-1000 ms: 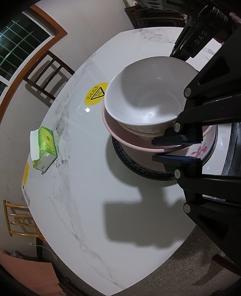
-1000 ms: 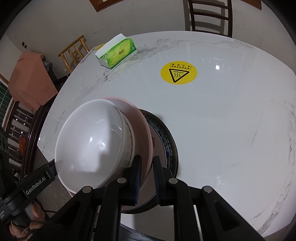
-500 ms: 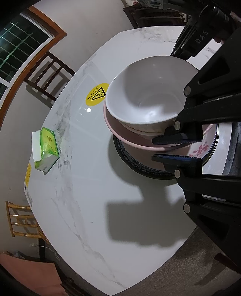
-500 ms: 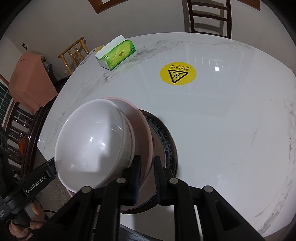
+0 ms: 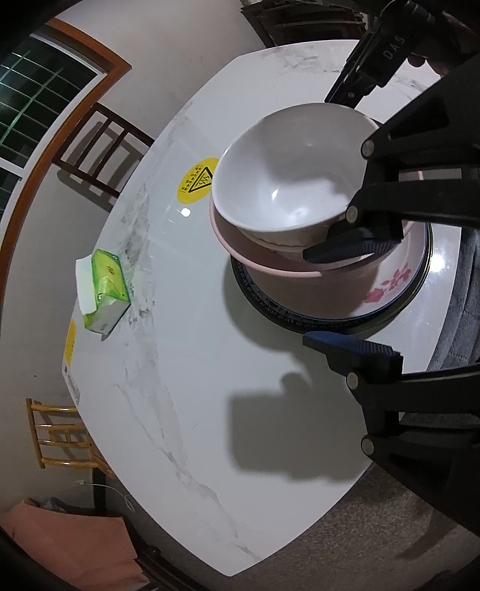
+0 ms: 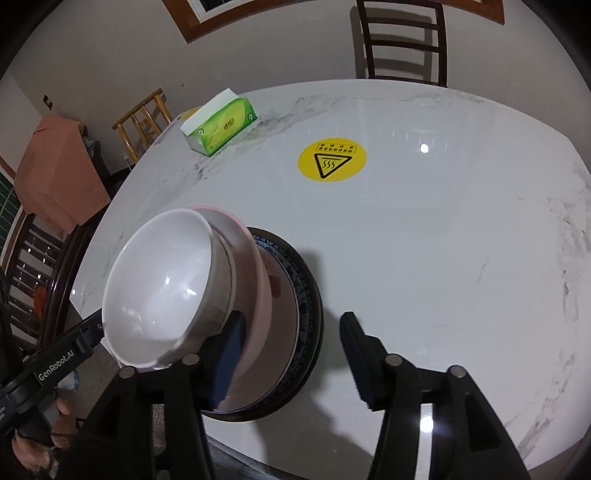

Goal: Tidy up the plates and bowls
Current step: 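Lower the nested bowls onto the plate stack and open both tools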

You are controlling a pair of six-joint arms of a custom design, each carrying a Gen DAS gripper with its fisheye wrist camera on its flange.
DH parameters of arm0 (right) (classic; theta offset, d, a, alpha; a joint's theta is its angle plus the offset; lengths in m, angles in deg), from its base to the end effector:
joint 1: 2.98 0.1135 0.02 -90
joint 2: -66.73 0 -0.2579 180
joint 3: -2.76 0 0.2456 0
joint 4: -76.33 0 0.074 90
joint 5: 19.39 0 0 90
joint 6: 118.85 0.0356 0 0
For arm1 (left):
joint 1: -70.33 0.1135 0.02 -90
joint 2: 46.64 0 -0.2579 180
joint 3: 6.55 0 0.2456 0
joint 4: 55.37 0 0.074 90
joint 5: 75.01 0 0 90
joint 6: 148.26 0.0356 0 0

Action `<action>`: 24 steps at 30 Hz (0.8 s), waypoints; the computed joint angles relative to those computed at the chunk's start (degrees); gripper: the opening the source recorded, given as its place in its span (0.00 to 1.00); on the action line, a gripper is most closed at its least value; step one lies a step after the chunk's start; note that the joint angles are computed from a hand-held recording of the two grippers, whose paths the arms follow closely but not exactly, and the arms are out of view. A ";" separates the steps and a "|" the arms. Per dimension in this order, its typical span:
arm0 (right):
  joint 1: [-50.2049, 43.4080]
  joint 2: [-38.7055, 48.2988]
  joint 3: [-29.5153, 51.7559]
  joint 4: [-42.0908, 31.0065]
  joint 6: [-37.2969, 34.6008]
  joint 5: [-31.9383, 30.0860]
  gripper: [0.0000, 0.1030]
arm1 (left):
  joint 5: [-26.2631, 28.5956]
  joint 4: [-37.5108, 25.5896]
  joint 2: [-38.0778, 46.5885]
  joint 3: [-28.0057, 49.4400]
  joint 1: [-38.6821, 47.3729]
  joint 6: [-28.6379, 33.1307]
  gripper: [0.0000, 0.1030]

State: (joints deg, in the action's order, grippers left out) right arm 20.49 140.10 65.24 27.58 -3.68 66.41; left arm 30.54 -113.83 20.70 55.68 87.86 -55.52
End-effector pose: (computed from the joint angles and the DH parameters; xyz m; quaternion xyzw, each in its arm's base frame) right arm 0.2216 0.0991 0.2197 0.0047 0.9645 0.1400 0.2239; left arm 0.2064 0.0552 0.2326 -0.0935 0.9605 -0.0898 0.2461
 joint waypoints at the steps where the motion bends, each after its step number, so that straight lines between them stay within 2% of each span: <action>1: -0.22 -0.67 -0.47 0.08 -0.06 -0.14 0.58 | 0.21 0.02 -0.37 -0.14 0.27 0.40 0.36; 9: -0.07 -7.32 -4.59 0.10 -0.95 3.04 0.69 | 1.76 -1.07 -4.79 -2.17 3.93 4.54 0.53; 17: 1.06 -13.81 -9.03 -0.89 -0.30 5.01 0.78 | -0.48 -3.10 -14.21 -5.52 4.32 6.54 0.54; 20: 2.17 -15.97 -10.01 -2.07 -0.42 3.90 0.84 | -2.23 -4.16 -18.21 -6.77 3.22 6.11 0.57; 24: 6.75 -18.73 -11.18 -3.32 0.67 6.52 0.85 | -5.02 -5.71 -22.47 -7.94 -0.86 4.20 0.62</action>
